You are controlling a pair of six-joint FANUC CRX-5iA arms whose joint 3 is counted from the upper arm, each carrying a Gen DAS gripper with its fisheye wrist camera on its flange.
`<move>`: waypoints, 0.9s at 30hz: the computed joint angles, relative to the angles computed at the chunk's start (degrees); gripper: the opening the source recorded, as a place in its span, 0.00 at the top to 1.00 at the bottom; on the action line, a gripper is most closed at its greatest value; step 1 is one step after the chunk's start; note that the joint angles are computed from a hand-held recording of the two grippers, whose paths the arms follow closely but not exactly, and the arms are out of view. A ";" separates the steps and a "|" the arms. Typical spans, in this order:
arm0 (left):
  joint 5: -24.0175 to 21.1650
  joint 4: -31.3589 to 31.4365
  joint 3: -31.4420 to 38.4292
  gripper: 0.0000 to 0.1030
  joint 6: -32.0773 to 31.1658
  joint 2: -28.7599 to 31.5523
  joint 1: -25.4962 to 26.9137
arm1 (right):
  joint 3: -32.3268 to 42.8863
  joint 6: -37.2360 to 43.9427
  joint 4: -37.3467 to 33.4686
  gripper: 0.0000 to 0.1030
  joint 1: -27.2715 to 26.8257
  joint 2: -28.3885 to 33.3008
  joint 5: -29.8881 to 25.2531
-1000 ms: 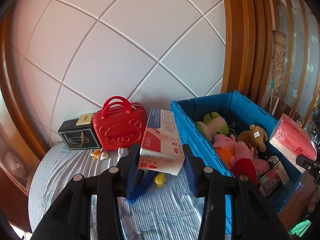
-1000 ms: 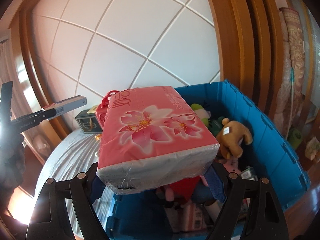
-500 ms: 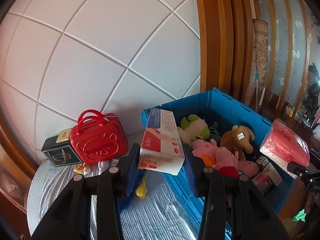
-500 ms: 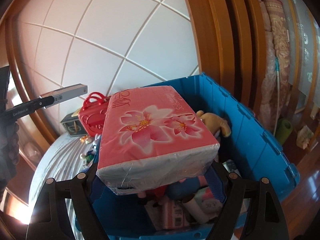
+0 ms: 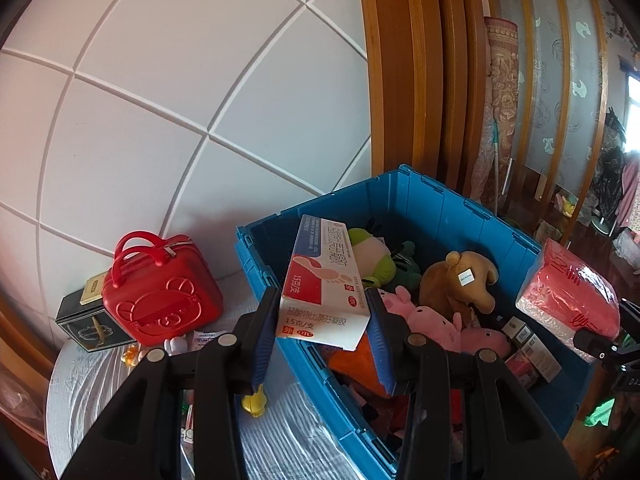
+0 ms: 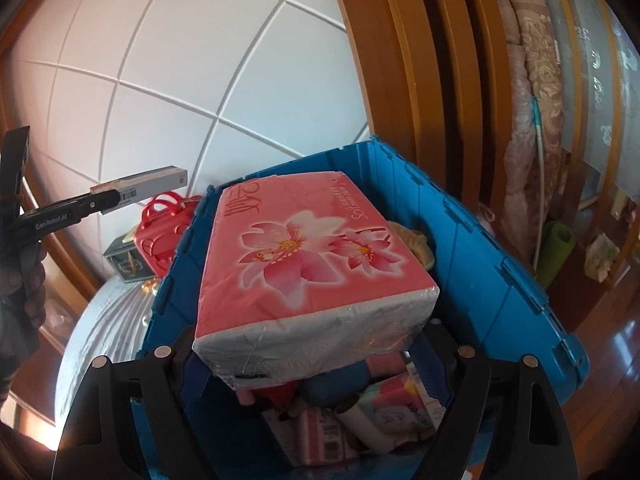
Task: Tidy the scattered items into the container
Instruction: 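Drop the foot-cream box into the crate from the left tool while the right tool releases the tissue pack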
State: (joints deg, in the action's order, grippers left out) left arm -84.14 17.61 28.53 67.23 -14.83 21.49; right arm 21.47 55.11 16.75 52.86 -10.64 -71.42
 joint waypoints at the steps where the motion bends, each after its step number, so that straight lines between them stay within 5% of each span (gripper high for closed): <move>1: 0.17 -0.44 0.21 0.60 0.21 0.47 -0.76 | 0.14 0.10 -0.17 0.18 -0.37 0.22 -0.12; 16: 2.03 -1.29 3.55 0.60 0.92 6.81 -5.69 | 3.23 1.61 -3.10 0.18 -4.15 4.29 -1.14; 19: 3.81 -1.74 4.62 0.59 2.91 7.62 -6.45 | 3.64 1.98 -2.20 0.09 -4.04 5.02 -0.96; 20: 3.99 -3.13 5.74 0.53 3.70 8.13 -7.25 | 3.76 1.95 -1.56 0.05 -3.84 5.26 -0.94; 21: 2.75 -5.14 7.93 0.30 4.57 9.26 -8.39 | 3.63 1.70 -0.94 0.00 -3.65 5.26 -0.56; 23: 3.51 -4.86 7.69 0.12 5.53 9.00 -8.28 | 3.74 1.67 -0.79 0.00 -3.69 5.23 0.01; 27: 2.84 -7.24 7.50 0.12 5.10 8.45 -9.00 | 4.45 2.37 -2.05 0.00 -3.90 5.37 0.04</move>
State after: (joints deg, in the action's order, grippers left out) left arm -81.31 10.37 36.03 72.33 -6.38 12.49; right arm 25.92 57.48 14.70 48.97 -5.26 -71.39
